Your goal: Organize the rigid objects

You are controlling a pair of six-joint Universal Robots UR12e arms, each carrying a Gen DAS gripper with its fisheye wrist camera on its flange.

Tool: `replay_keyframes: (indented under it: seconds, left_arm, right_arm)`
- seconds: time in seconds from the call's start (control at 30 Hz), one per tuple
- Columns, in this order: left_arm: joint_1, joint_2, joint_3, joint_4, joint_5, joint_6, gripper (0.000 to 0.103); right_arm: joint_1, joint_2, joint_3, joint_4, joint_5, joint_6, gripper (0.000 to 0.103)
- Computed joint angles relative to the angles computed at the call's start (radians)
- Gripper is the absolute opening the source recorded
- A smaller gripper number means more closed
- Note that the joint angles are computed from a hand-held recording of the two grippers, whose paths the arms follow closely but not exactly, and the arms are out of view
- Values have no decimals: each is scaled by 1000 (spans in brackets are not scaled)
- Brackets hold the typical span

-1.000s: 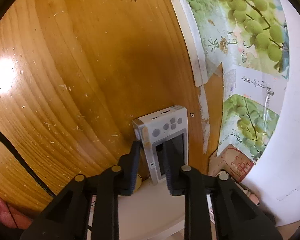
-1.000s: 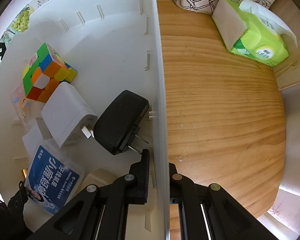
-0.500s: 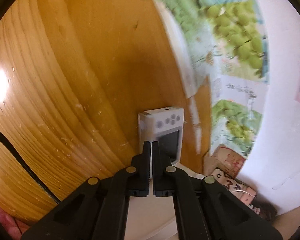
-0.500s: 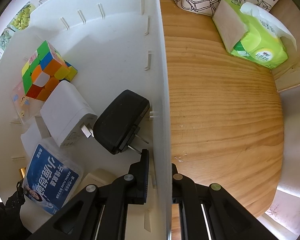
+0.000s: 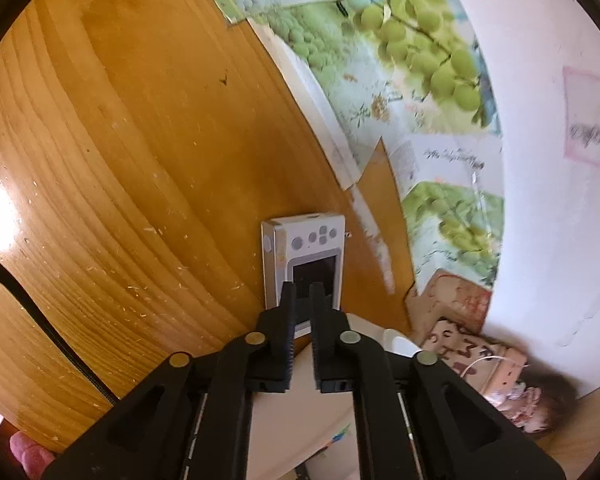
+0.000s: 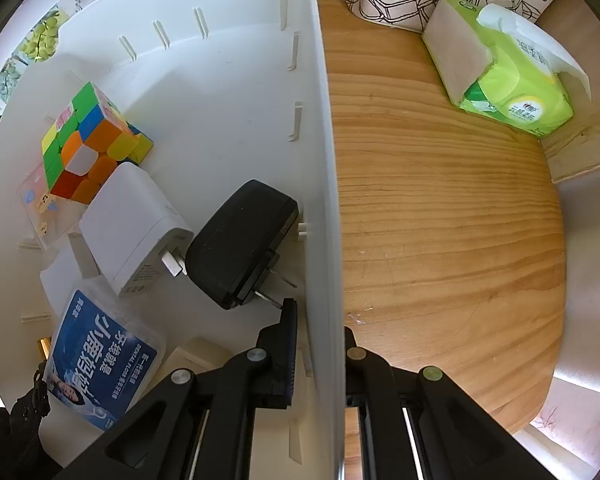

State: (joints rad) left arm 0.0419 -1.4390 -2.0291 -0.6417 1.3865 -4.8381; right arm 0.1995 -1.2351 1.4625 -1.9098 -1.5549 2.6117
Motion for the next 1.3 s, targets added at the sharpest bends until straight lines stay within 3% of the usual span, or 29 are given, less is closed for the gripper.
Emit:
replay_keyframes:
  seconds: [0.1,0.17,0.3,0.37,0.43,0.67,0.83,1.13,1.3]
  left_arm:
    - [-6,-16,28,-64,-4,23,22]
    - [-11,-29,49,-105,-1,44,50]
    - [-25,-58,102,-195,36,98,64]
    - [-28,-72,124,-222,46,123,77]
    - [-31,-88,147,-256,55,146,81]
    - [-33,-141,223,-411,60,227,83]
    - [-32,-171,253,-478,57,240,83]
    - [-20,-208,274,-500,31,253,84]
    - [-17,-230,296,-524,45,302,84]
  right_arm:
    - [-1,0,0,1,1,-2,10]
    - [-1,0,-1,1,-1,-2,10]
    - [-1,0,-1,2,-2,-2,11]
    - [-1,1,-2,3,-3,-3,11]
    - [-1,1,-3,4,-3,-2,11]
    - [-2,3,-5,9,-1,4,11]
    - [-2,4,-7,12,-3,7,11]
    - [0,7,-11,15,-8,13,11]
    - [1,8,-10,14,-9,18,11]
